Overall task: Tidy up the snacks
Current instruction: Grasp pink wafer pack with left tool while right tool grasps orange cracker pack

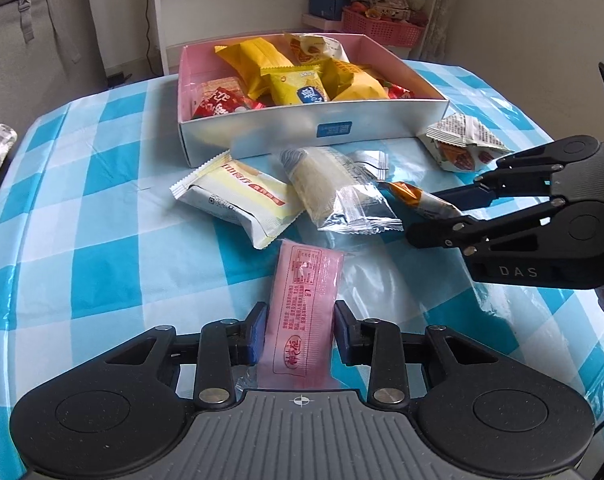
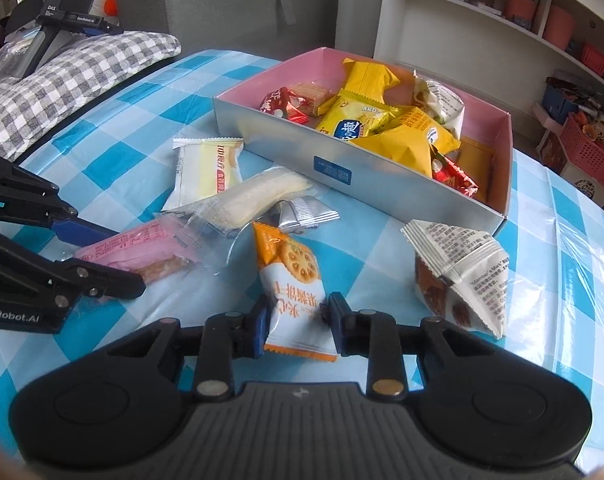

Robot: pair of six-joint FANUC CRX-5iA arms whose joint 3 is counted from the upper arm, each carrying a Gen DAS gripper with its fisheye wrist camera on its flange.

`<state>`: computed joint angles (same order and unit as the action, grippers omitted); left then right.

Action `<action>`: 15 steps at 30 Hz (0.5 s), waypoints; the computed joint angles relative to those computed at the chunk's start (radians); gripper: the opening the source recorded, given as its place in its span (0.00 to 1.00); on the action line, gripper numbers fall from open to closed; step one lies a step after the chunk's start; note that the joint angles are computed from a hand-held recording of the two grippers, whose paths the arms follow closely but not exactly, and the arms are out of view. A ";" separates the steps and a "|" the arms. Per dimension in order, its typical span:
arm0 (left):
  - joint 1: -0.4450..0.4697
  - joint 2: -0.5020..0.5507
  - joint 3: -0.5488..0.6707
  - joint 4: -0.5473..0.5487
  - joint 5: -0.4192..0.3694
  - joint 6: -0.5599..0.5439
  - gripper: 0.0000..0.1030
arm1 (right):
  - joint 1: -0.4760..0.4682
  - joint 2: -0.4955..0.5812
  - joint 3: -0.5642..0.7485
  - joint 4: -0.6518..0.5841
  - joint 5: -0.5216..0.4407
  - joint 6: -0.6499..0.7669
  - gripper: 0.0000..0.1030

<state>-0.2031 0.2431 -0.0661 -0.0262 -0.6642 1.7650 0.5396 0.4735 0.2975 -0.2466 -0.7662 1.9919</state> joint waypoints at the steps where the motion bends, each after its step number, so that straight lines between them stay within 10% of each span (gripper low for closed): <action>1: 0.000 0.000 0.007 -0.014 -0.013 0.023 0.31 | -0.003 0.002 0.013 -0.016 -0.025 0.009 0.23; 6: 0.000 0.000 0.019 -0.057 -0.031 0.084 0.32 | 0.002 0.003 0.028 -0.034 -0.066 0.020 0.29; 10: -0.001 0.002 0.019 -0.061 -0.027 0.084 0.36 | -0.019 0.025 0.092 -0.111 -0.160 0.049 0.63; 15: 0.006 0.003 0.014 -0.045 -0.019 0.090 0.41 | -0.019 0.019 0.085 -0.114 -0.127 0.023 0.63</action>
<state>-0.1971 0.2457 -0.0518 -0.0712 -0.6831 1.8554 0.5208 0.4924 0.3824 -0.3603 -0.8930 2.0148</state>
